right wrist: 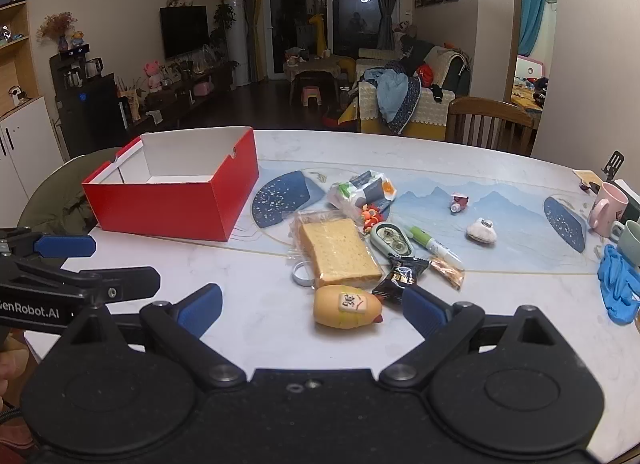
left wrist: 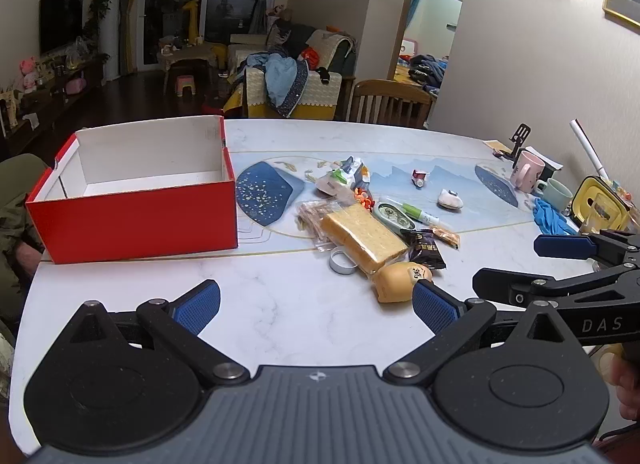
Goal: Organize objects
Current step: 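Move both tools toward the yellow egg toy and black snack wrapper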
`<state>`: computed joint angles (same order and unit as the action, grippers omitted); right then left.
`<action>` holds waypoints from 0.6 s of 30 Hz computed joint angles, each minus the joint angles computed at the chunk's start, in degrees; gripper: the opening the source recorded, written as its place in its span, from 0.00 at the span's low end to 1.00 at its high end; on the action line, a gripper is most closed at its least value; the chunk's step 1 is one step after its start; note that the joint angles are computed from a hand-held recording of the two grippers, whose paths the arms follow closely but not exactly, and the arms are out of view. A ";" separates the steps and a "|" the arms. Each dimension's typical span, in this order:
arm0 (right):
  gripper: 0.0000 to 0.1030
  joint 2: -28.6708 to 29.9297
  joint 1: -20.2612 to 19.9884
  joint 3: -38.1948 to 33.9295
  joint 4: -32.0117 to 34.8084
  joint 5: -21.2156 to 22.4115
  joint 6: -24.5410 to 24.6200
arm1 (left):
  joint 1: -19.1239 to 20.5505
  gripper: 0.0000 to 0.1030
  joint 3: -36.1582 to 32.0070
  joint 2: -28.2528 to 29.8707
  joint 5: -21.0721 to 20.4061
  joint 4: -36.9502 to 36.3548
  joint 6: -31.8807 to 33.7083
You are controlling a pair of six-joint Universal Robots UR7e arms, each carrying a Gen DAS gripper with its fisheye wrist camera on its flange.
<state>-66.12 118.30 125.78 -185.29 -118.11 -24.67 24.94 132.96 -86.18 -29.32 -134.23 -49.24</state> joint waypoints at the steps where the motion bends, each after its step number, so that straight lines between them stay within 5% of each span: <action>1: 0.94 -0.01 -0.19 -0.10 0.07 0.01 -0.10 | 0.11 1.00 -0.04 0.22 -0.03 -0.45 0.42; 10: 0.94 -0.10 -2.57 -1.58 1.07 0.24 -0.80 | 2.37 1.00 -1.62 4.48 -1.17 -8.14 7.19; 18: 0.91 0.68 -7.14 -5.63 3.97 0.22 0.25 | 6.51 1.00 -5.33 12.79 -4.71 -20.19 22.11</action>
<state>-65.45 111.16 120.16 -181.32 -117.89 -24.41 31.44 127.63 -73.39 -34.03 -154.42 -27.14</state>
